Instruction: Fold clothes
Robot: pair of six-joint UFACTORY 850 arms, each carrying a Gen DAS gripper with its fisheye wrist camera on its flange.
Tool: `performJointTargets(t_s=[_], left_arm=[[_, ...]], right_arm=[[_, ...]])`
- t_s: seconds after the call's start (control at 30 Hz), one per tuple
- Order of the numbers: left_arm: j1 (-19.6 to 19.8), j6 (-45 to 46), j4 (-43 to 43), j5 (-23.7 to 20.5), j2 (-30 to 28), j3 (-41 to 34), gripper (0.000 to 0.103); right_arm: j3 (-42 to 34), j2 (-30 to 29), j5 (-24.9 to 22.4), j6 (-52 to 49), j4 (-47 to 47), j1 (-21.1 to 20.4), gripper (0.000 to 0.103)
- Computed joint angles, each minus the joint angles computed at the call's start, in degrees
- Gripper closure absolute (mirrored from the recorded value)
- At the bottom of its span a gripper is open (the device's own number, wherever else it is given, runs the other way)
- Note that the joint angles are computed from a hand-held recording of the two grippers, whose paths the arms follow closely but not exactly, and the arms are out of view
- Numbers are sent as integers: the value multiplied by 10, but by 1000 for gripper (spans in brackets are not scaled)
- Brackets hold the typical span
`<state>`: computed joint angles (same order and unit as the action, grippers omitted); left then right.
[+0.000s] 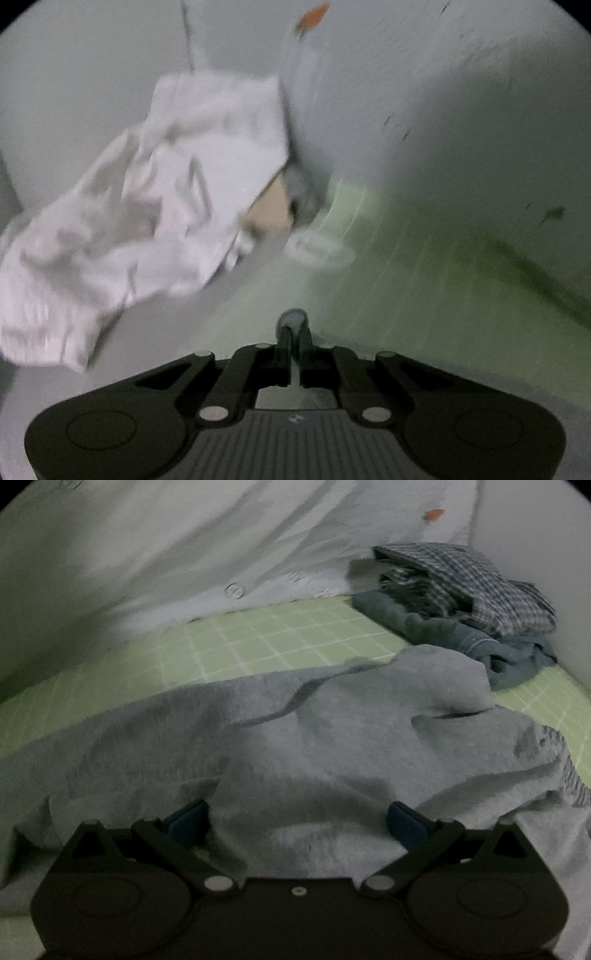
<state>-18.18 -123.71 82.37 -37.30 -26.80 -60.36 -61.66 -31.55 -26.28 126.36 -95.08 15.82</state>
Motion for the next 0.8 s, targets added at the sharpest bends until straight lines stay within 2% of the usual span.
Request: performJointTargets(t_s=[0.13,0.3,0.47,0.6,0.7,0.77,0.8], left_arm=[[6,-1,-31,3,5,31,99],[10,12,-50,-8,15,59,99],[27,-7,-46,0,19,74,99],[34,18,-62,-16,15,74,99],[44,18,-90,6,27,82,96],[45,0,-79,18,42,93,93],[41,-15,-62,15,48,99,88]], right_arm=[[9,17,18,-91,63,4,0],[44,48,44,-141,114,8,0],[55,61,62,-204,170,9,0],[55,65,80,-281,236,1,0],[58,71,88,-318,270,-3,0],[61,76,83,-299,244,-2,0],[63,79,79,-263,204,-2,0]])
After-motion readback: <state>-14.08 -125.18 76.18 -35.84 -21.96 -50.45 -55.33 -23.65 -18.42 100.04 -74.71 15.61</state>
